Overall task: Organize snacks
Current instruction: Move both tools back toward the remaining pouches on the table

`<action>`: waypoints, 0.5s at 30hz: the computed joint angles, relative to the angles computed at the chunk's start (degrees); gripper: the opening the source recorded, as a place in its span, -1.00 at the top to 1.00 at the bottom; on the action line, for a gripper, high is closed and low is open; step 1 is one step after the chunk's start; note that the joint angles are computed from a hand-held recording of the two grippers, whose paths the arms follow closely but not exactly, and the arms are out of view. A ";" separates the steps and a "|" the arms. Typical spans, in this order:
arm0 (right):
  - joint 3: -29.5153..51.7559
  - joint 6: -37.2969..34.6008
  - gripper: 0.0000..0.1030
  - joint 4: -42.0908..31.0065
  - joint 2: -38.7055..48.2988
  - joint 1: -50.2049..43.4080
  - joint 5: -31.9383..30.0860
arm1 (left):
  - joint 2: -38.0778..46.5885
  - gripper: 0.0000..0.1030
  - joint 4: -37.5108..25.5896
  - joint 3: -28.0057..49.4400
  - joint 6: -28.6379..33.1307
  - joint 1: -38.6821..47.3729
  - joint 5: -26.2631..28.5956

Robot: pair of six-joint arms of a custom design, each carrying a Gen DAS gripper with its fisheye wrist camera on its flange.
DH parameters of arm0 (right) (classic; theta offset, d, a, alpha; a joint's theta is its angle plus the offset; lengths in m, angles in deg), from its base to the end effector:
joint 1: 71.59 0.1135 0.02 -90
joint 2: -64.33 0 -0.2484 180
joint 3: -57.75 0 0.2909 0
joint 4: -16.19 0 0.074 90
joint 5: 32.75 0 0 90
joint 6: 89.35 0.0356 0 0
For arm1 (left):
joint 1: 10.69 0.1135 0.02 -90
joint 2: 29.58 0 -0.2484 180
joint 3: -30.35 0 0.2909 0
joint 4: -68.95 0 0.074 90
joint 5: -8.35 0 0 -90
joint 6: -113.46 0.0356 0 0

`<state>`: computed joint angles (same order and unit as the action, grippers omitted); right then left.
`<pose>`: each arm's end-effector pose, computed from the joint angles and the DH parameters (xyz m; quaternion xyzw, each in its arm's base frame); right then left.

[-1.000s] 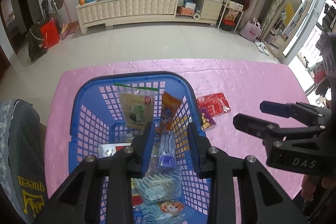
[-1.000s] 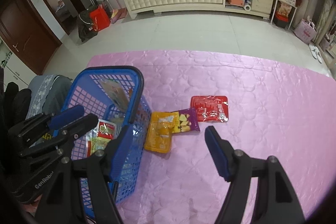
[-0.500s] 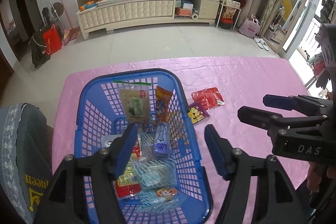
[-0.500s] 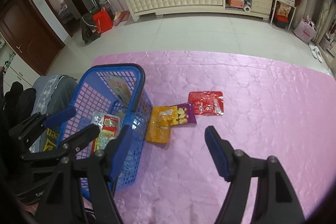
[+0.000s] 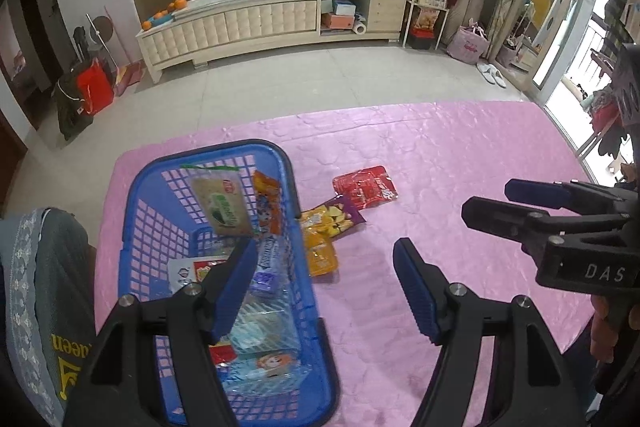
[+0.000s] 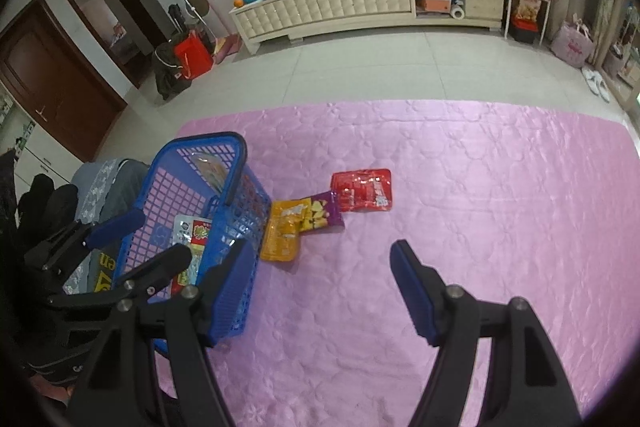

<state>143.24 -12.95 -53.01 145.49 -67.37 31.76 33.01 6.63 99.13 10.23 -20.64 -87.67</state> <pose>0.3150 0.0386 0.2848 -0.1949 0.9331 0.1973 0.2291 0.2526 -0.0405 0.2745 -0.0426 0.9545 -0.0092 0.2950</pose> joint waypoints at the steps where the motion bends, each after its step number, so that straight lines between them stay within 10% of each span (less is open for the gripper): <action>1: 0.07 -0.25 -0.45 -0.37 0.27 -0.49 -0.49 | 0.67 -0.32 -0.11 0.41 -0.57 -0.36 -0.31; 15: 4.03 -8.45 -0.45 -0.46 8.83 -8.91 -2.29 | 15.86 -0.32 0.87 7.41 -5.96 -8.86 -5.79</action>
